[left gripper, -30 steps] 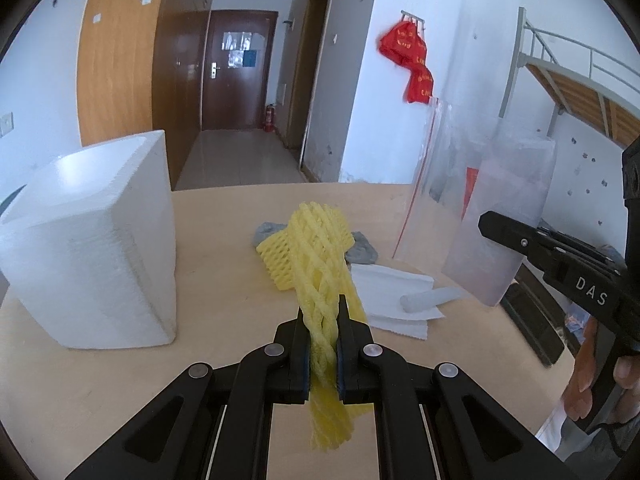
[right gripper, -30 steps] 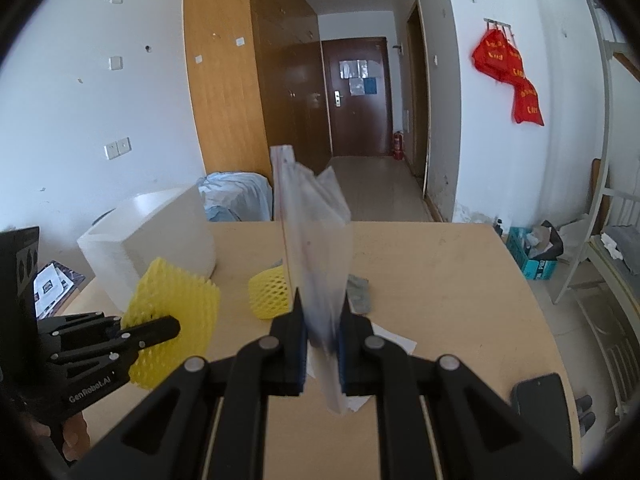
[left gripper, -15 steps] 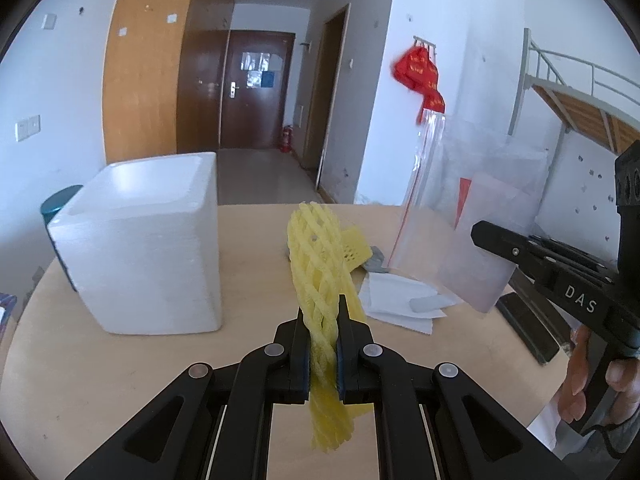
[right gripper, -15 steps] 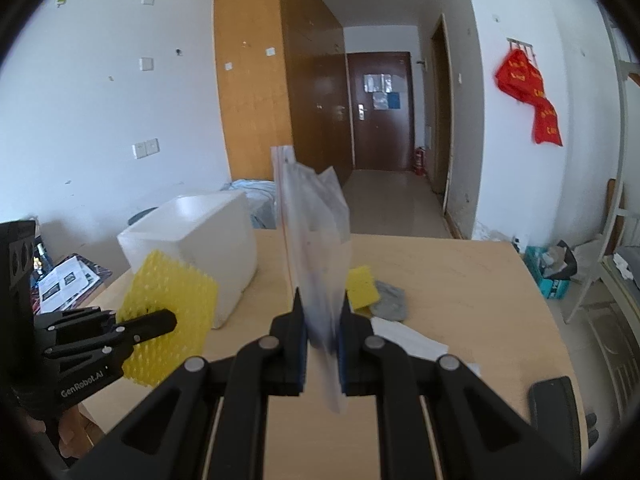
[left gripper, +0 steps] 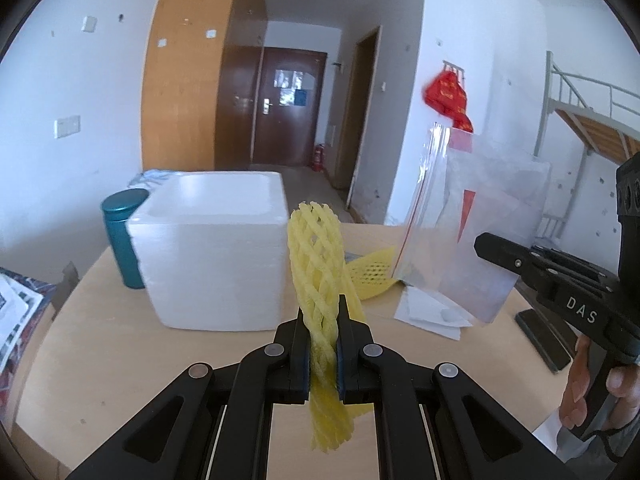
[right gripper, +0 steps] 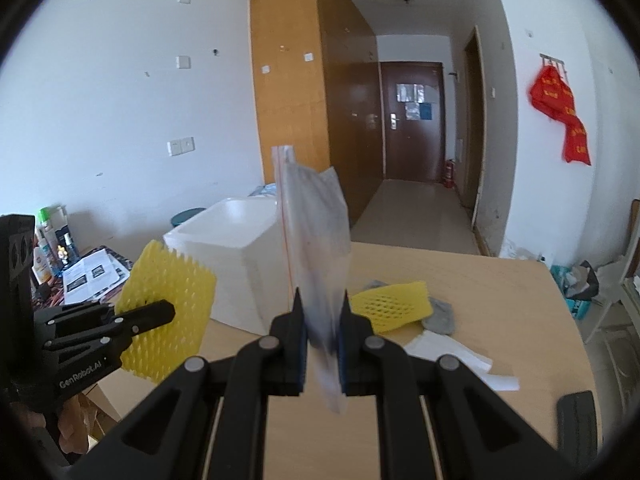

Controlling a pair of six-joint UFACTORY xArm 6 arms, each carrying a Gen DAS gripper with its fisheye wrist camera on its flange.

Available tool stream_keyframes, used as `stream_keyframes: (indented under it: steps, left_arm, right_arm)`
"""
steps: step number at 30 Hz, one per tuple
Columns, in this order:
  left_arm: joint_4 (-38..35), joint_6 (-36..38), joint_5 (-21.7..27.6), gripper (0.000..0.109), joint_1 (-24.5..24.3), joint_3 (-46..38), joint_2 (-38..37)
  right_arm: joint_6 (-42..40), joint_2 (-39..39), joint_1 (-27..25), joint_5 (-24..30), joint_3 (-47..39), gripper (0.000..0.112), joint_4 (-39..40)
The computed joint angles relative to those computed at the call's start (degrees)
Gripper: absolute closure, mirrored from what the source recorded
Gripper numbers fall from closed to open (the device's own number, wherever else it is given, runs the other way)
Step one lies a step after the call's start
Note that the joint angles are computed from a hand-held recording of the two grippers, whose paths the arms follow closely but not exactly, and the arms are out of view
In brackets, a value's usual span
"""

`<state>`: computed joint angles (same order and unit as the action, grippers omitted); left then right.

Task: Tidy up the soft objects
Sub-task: 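Lift the mesh sleeve with the left gripper toward the white foam box while the right gripper lifts the bag, then lower the mesh sleeve into the white foam box and open the left gripper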

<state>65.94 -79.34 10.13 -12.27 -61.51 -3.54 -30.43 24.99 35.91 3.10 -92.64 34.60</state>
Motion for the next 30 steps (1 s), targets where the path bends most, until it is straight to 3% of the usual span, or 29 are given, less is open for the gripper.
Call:
stream_keyframes:
  steps: [13, 30]
  left_arm:
    - [6.3, -7.0, 3.3, 0.100, 2.1, 4.8, -6.7]
    - [10.3, -8.8, 4.7, 0.100, 4.4, 0.3, -6.0]
  right_arm:
    - [-9.6, 3.2, 2.4, 4.2, -7.0, 0.098, 8.1]
    - [-5.4, 9.4, 3.3, 8.0, -18.5, 0.098, 3.3]
